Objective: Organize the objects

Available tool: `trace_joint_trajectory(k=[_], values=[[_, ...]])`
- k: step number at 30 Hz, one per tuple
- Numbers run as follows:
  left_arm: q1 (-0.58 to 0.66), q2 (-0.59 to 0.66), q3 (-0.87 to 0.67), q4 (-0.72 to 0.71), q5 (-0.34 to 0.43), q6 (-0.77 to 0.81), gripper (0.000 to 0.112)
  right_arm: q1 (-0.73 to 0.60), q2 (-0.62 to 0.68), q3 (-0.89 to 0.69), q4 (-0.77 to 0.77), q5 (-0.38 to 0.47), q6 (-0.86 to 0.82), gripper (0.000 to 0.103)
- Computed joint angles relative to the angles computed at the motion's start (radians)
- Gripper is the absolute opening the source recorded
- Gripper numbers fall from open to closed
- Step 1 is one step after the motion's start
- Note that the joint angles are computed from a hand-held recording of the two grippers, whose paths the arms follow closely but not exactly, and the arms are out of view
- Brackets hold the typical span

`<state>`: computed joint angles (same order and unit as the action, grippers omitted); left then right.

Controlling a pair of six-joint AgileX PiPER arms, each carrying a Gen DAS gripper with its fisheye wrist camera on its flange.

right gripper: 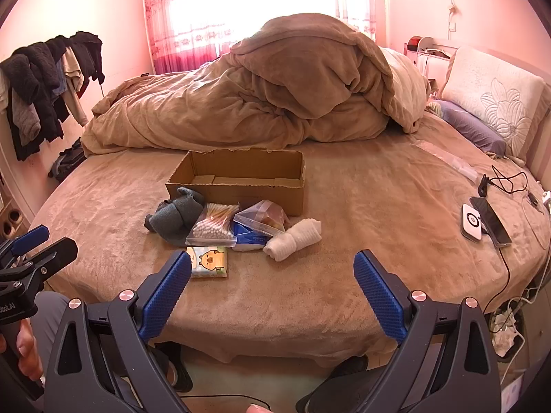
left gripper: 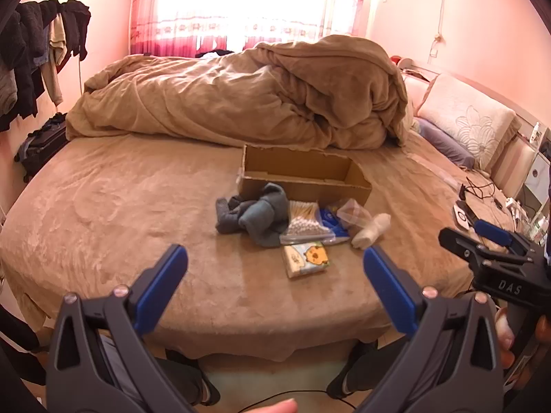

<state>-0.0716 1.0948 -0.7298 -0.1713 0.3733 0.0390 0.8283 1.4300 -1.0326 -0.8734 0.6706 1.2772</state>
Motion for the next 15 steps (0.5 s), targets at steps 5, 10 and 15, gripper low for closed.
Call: trace_joint_trajectory(k=[5, 10, 15], values=[[-0.004, -0.016, 0.0, 0.006, 0.001, -0.008, 0.103, -0.003, 0.0, 0.001, 0.003, -0.003, -0.002, 0.097], [0.0, -0.021, -0.002, 0.002, 0.004, -0.002, 0.103, -0.005, 0.0, -0.001, 0.007, -0.004, -0.008, 0.097], [0.001, -0.026, -0.003, 0.001, 0.006, 0.0, 0.103, -0.004, 0.001, 0.0, 0.002, -0.004, -0.003, 0.097]])
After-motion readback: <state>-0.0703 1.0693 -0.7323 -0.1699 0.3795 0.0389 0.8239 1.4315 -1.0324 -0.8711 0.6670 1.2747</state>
